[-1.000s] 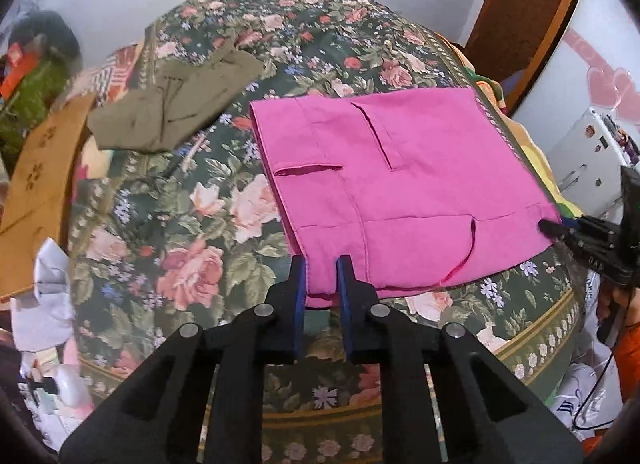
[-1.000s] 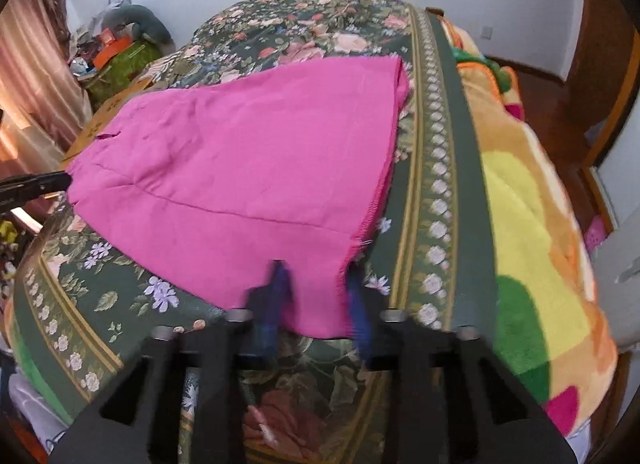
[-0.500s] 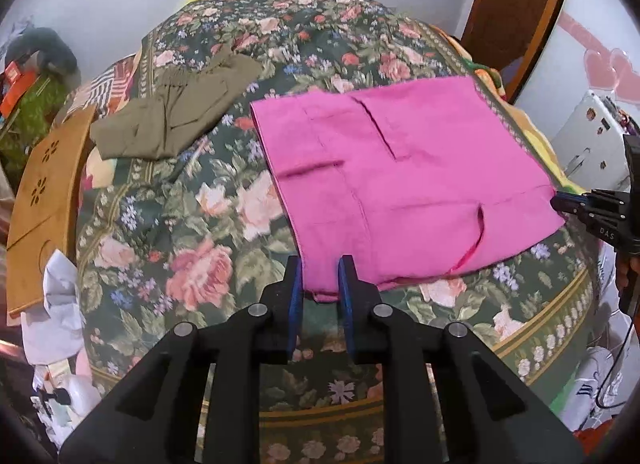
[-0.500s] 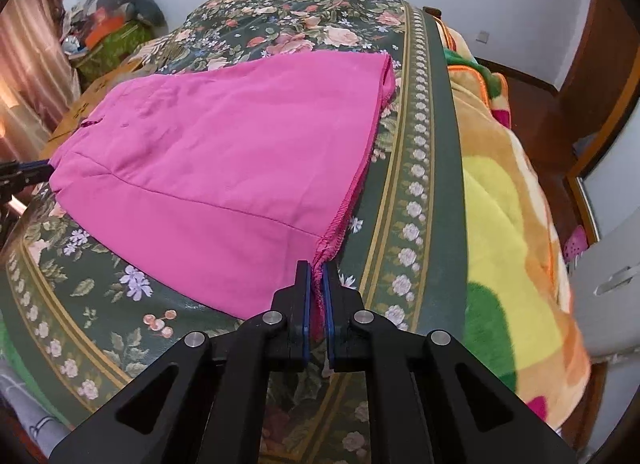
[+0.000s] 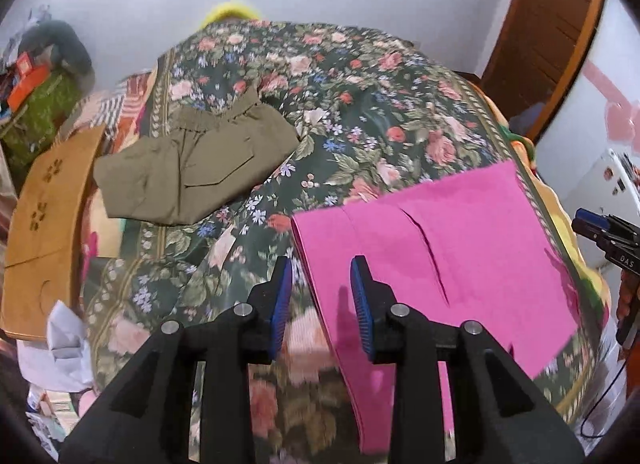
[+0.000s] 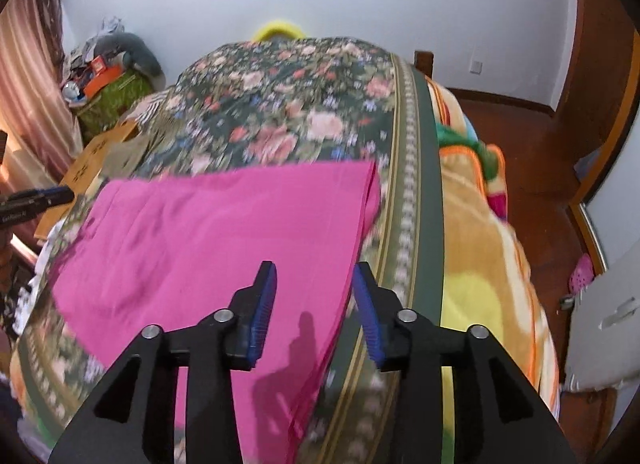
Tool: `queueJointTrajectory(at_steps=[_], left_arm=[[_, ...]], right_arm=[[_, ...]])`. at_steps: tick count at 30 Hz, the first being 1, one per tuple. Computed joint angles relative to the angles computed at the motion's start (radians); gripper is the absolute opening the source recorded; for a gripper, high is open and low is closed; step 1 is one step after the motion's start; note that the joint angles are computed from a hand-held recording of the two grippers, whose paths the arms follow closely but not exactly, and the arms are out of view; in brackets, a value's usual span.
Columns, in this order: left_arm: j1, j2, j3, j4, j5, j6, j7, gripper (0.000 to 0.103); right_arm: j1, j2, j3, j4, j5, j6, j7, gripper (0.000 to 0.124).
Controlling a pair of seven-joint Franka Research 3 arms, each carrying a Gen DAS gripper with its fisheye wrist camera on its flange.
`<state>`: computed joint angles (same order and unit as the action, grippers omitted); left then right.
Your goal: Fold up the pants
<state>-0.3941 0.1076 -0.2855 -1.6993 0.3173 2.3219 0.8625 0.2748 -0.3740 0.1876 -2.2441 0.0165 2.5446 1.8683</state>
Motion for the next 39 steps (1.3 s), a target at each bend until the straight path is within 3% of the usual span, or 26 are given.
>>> queueJointTrajectory(at_steps=[4, 7, 12, 13, 16, 17, 19, 24, 29, 32, 34, 36, 39], left_arm=[[0.021, 0.076, 0.006, 0.056, -0.076, 0.010, 0.037, 0.033], [0.032, 0.115, 0.006, 0.077, -0.132, 0.034, 0.062, 0.047], [0.039, 0.176, -0.005, 0.118, -0.194, 0.033, 0.132, 0.047], [0.041, 0.179, -0.008, 0.116, -0.210, 0.037, 0.143, 0.045], [0.039, 0.174, -0.009, 0.090, -0.228, 0.080, 0.151, 0.021], [0.032, 0.169, -0.003, 0.083, -0.213, 0.089, 0.138, 0.017], [0.014, 0.157, 0.008, 0.074, -0.160, 0.092, 0.114, 0.012], [-0.011, 0.145, 0.025, 0.061, -0.062, 0.043, 0.040, 0.011], [-0.008, 0.135, 0.023, 0.051, -0.046, 0.031, 0.001, 0.021], [-0.023, 0.119, 0.029, 0.072, 0.021, -0.029, -0.018, 0.021], [-0.028, 0.102, 0.031, 0.082, 0.059, -0.056, -0.021, 0.021], [-0.025, 0.088, 0.025, 0.093, 0.065, -0.062, -0.002, 0.021], [-0.029, 0.087, 0.014, 0.123, 0.072, -0.061, 0.028, 0.025]], right_arm=[[-0.022, 0.108, -0.012, 0.075, -0.028, 0.030, 0.004, 0.037], [-0.017, 0.192, -0.040, 0.127, -0.012, 0.054, -0.007, 0.037], [0.000, 0.325, -0.078, 0.225, 0.034, 0.035, -0.024, 0.037], [0.003, 0.342, -0.083, 0.238, 0.039, 0.033, -0.030, 0.037], [0.015, 0.375, -0.093, 0.257, 0.034, 0.041, -0.039, 0.032], [0.019, 0.381, -0.095, 0.266, -0.019, 0.026, -0.008, 0.008], [0.028, 0.388, -0.097, 0.273, -0.074, 0.013, 0.011, 0.003], [0.037, 0.380, -0.101, 0.249, -0.164, 0.026, 0.021, 0.002], [0.042, 0.384, -0.100, 0.277, -0.194, -0.028, 0.046, 0.002], [0.046, 0.352, -0.097, 0.294, -0.210, -0.093, 0.069, 0.005], [0.045, 0.334, -0.091, 0.297, -0.220, -0.085, 0.086, 0.011], [0.045, 0.291, -0.085, 0.284, -0.189, -0.081, 0.077, 0.033], [0.052, 0.245, -0.069, 0.269, -0.133, -0.057, 0.040, 0.048]])
